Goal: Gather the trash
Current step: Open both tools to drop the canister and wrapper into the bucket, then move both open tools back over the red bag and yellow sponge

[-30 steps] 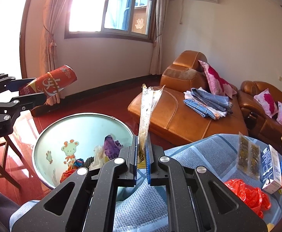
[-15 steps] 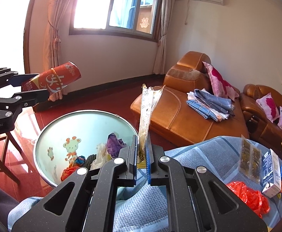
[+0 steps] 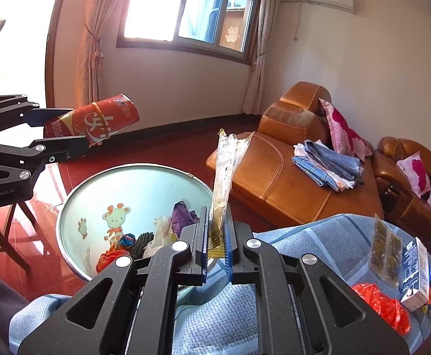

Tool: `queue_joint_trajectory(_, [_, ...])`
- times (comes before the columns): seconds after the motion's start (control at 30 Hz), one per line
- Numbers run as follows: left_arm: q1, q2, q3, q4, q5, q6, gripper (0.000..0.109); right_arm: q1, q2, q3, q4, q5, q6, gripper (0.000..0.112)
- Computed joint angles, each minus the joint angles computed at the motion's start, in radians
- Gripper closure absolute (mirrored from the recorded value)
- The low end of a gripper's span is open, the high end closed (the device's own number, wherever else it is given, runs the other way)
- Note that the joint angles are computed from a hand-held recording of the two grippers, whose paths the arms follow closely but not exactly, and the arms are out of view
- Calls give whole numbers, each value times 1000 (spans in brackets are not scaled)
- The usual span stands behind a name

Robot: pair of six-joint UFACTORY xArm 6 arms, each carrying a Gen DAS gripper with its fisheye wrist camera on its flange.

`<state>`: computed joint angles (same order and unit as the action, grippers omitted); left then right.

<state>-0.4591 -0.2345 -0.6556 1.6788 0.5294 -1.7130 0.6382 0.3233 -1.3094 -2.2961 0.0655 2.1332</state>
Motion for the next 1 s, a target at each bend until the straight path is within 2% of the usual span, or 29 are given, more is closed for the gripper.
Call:
queue_joint_trajectory(0.13, [23, 9, -3, 5, -48, -5, 64, -4, 13, -17, 27, -32, -53, 95])
queue_joint_trajectory(0.2, [31, 18, -6, 6, -67, -7, 63, -3, 14, -20, 14, -34, -47, 82])
queue_joint_trajectory(0.27, [28, 19, -4, 14, -63, -15, 53, -1, 11, -18, -9, -30, -19, 79])
queue_joint_trajectory(0.37, [31, 19, -2, 16, -72, -19, 52, -1, 8, -17, -33, -26, 18, 78])
queue_joint_trajectory(0.47, [28, 15, 2, 21, -64, -26, 49, 4, -2, -2, -32, -2, 24, 75])
queue_joint_trajectory(0.63, [27, 9, 6, 32, -64, -36, 43, 12, -45, 59, -1, 81, 27, 62])
queue_joint_trajectory(0.83, [3, 23, -5, 45, -72, -56, 42, 1, -98, 140, 165, 138, -84, 60])
queue_joint_trajectory(1.0, [-16, 64, -45, 55, -113, -73, 37, -28, -203, 277, 356, 215, -191, 60])
